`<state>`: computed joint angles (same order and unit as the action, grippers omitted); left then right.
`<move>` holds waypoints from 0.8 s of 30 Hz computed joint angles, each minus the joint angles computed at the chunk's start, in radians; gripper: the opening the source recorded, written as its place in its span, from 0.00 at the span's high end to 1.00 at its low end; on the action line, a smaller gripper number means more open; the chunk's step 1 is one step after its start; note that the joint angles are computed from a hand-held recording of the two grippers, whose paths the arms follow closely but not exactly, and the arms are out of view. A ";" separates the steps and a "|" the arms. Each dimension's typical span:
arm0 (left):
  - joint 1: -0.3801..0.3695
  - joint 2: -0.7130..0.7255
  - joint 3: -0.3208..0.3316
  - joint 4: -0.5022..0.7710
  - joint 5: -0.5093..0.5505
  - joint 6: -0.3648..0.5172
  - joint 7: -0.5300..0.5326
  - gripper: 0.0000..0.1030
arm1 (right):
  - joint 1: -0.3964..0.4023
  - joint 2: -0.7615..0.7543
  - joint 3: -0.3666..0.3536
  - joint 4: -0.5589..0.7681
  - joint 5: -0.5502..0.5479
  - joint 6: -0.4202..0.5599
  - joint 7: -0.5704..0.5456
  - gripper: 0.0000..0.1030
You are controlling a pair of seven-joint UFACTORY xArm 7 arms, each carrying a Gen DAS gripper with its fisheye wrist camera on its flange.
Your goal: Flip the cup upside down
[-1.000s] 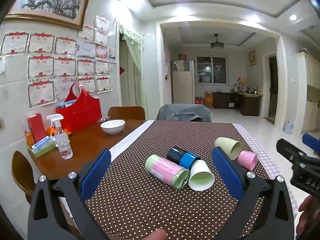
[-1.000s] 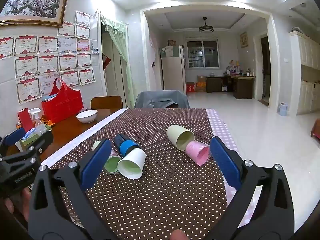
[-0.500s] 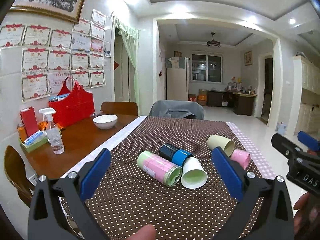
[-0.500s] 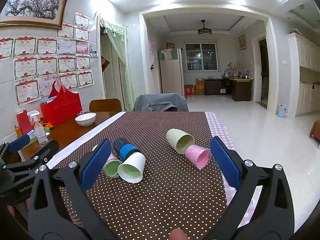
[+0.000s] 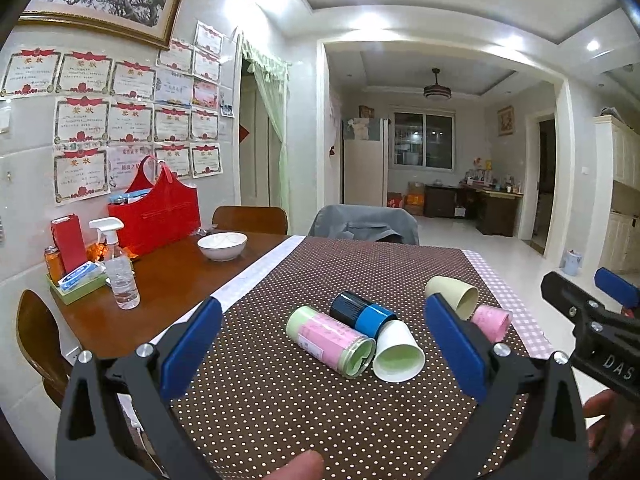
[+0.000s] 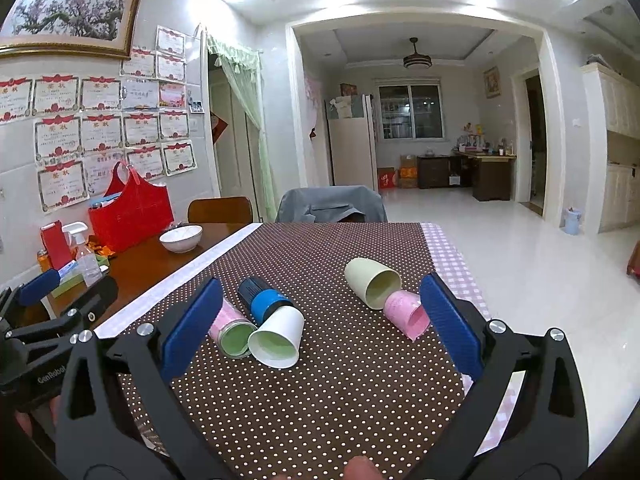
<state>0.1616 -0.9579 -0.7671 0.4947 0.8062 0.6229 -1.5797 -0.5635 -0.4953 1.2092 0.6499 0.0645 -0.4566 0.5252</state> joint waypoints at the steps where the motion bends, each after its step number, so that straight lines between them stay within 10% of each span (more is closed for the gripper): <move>1: 0.000 -0.003 -0.002 -0.001 0.001 0.001 -0.005 0.04 | -0.003 -0.005 0.002 0.001 0.002 -0.001 0.001 0.06; 24: 0.012 -0.006 -0.005 -0.018 0.005 -0.035 -0.029 0.04 | -0.030 -0.020 0.015 0.025 -0.043 0.015 0.018 0.06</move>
